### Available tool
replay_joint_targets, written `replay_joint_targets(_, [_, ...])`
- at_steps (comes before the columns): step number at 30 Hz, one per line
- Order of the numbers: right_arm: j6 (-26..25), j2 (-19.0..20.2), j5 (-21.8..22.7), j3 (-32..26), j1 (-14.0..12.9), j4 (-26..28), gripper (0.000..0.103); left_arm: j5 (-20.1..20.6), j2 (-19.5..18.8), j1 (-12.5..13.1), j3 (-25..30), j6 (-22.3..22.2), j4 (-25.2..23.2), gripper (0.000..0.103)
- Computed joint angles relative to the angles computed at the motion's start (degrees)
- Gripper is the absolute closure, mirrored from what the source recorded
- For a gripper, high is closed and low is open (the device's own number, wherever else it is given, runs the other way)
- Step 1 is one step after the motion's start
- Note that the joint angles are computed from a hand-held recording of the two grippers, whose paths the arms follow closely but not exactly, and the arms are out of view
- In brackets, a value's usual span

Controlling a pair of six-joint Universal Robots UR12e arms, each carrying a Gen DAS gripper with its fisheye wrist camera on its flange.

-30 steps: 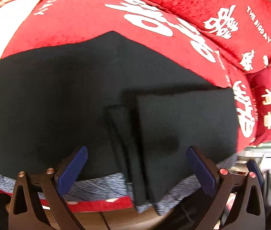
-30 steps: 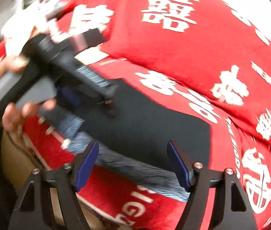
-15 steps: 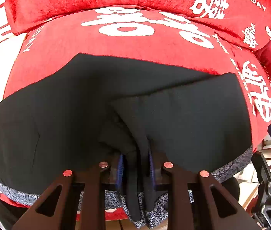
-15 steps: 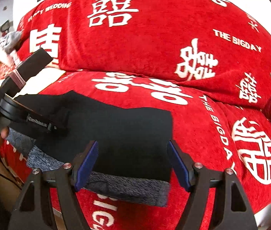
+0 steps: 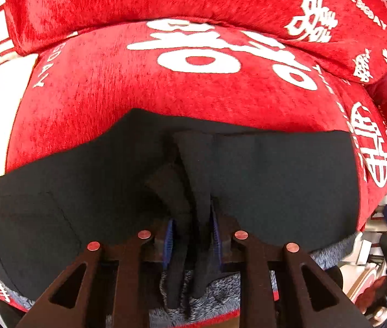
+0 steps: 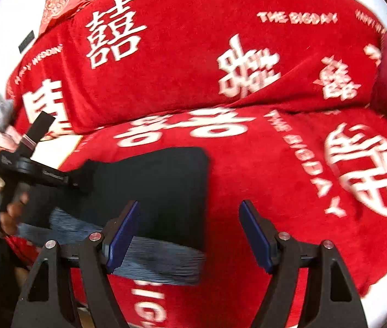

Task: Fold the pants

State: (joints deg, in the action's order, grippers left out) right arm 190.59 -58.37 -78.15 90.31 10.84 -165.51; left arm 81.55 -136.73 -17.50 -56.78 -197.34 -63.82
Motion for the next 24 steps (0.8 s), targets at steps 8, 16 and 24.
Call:
replay_joint_targets(8, [-4.73, 2.27, 3.47, -2.97, 0.62, 11.75, 0.024, -1.75, 1.25, 0.39, -2.55, -0.31, -0.04, 0.066])
replay_joint_targets(16, [-6.17, 1.83, 1.63, -5.00, 1.43, 5.98, 0.020, -3.40, 6.46, 1.65, -9.61, -5.04, 9.12, 0.066])
replay_joint_targets(24, [-6.76, 7.30, -10.78, -13.50, 4.79, 19.45, 0.020, 2.34, 5.10, -1.60, -9.40, 1.84, 5.57, 0.066])
